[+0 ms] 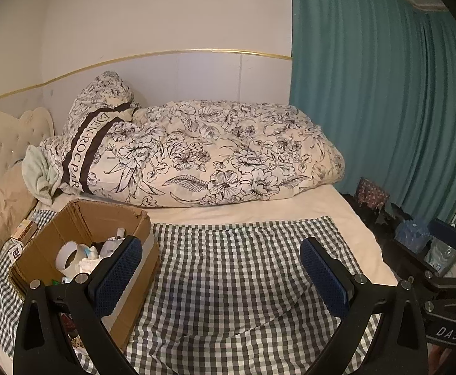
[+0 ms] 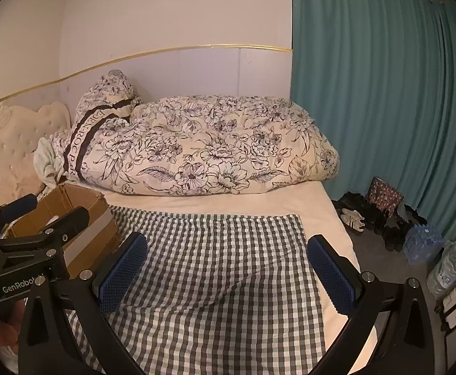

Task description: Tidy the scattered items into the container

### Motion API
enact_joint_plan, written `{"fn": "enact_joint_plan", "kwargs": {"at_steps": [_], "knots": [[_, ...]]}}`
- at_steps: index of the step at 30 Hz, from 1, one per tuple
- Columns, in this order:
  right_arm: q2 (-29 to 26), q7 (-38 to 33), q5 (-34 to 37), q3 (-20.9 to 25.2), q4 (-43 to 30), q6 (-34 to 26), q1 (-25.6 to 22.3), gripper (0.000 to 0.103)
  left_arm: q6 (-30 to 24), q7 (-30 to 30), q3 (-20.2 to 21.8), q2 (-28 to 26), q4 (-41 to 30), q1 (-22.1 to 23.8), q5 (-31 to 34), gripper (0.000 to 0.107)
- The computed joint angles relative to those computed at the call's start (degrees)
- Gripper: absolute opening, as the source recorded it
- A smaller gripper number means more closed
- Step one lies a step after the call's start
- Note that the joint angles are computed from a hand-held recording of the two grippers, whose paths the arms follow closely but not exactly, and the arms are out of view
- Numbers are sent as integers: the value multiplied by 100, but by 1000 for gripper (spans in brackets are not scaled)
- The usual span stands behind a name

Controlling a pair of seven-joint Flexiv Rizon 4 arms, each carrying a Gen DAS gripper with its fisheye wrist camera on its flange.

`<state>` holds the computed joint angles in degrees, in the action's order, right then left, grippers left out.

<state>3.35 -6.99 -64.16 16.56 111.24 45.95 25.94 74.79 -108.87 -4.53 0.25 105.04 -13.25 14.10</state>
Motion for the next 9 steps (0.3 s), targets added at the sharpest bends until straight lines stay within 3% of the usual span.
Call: {"fn": "enact_joint_plan", "kwargs": {"at_steps": [9], "knots": [[-54,33,14,-18,-8,54,23,103,-87,-68,14,-35,-23,1,38,103]]}}
